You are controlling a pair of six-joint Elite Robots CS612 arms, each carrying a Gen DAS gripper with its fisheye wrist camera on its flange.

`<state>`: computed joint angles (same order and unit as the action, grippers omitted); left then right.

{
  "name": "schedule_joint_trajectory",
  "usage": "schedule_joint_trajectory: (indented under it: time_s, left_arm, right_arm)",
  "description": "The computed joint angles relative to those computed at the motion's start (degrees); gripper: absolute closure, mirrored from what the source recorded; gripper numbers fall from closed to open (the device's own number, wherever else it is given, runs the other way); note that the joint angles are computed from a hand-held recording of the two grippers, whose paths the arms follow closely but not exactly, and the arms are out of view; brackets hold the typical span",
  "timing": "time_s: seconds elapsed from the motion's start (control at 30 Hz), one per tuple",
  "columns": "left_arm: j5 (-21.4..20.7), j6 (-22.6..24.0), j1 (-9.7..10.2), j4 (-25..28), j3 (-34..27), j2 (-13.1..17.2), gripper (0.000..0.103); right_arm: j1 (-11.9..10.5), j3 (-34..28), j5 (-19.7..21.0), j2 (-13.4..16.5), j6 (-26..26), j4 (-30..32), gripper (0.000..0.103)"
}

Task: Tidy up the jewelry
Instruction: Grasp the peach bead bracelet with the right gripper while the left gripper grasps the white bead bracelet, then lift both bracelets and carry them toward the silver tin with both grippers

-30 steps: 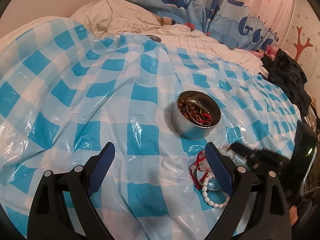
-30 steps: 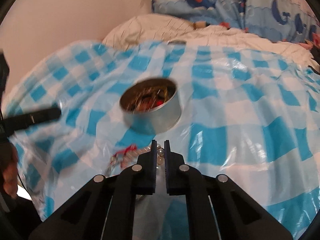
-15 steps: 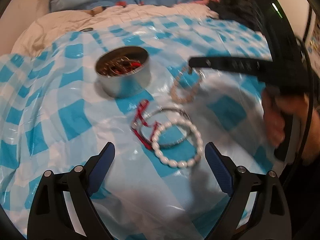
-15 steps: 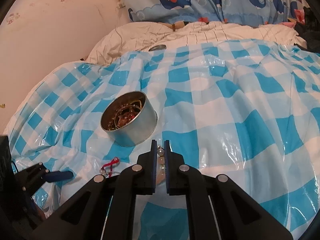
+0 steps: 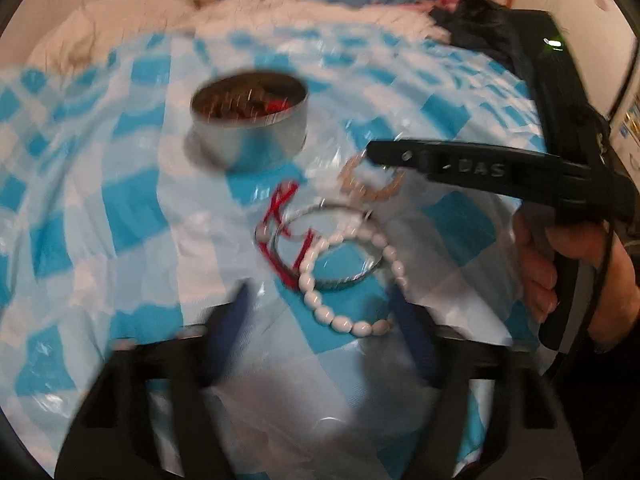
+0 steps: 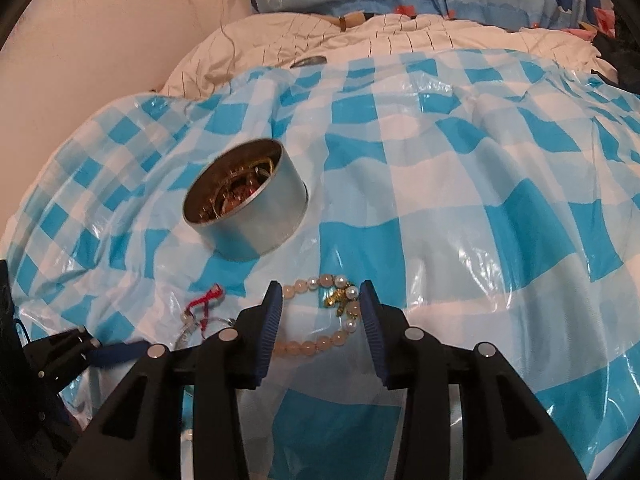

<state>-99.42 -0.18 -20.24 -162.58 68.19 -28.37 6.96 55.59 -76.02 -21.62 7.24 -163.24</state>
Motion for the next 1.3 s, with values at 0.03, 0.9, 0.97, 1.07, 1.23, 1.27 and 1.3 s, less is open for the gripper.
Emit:
schedule_joint_trajectory:
  time_s: [0.03,0.9,0.97,1.07,1.23,1.27,1.3]
  left_arm:
    - [0.77,0.1,-0.01,-0.04,0.06,-0.03,0.063]
    - [5.57,0.3,0.42,0.94,0.04,-0.52,0.088]
    - [6.04,0.01,0.35,1.23,-0.25,-0.29,0.081]
    - [6.79,0.13,0.16,1.58,-0.6,0.01,0.075]
    - [7.66,2.33,-0.17,1.68,-0.22,-0.27,0.094]
    - [8.17,2.76,-0.3,1.43,-0.03,-0.37,0.095]
    - [8.65,3.09,-0.4,1.14,0.14,-0.45,0.096]
  right_arm:
    - [0.1,-0.14,-0.52,0.05,-0.44,0.57,0.063]
    - [0.49,0.24,-1.29,0.13,-2.35,-2.13,0.052]
    - [0.56,-0.05,-0.82,0.29,-3.06,-2.0,0.052]
    - [0.87,-1.19,-1.41,0.86,-4.6,0.39,0.052]
    - [1.79,-1.08,-5.65,0.76,-9.2,0.92,0.084]
    - [1.75,-0.84,-5.25,0.66,-9.54,0.4,0.095]
    - [1.7,-0.59,-4.86,0.54,-9.5,-0.05,0.095]
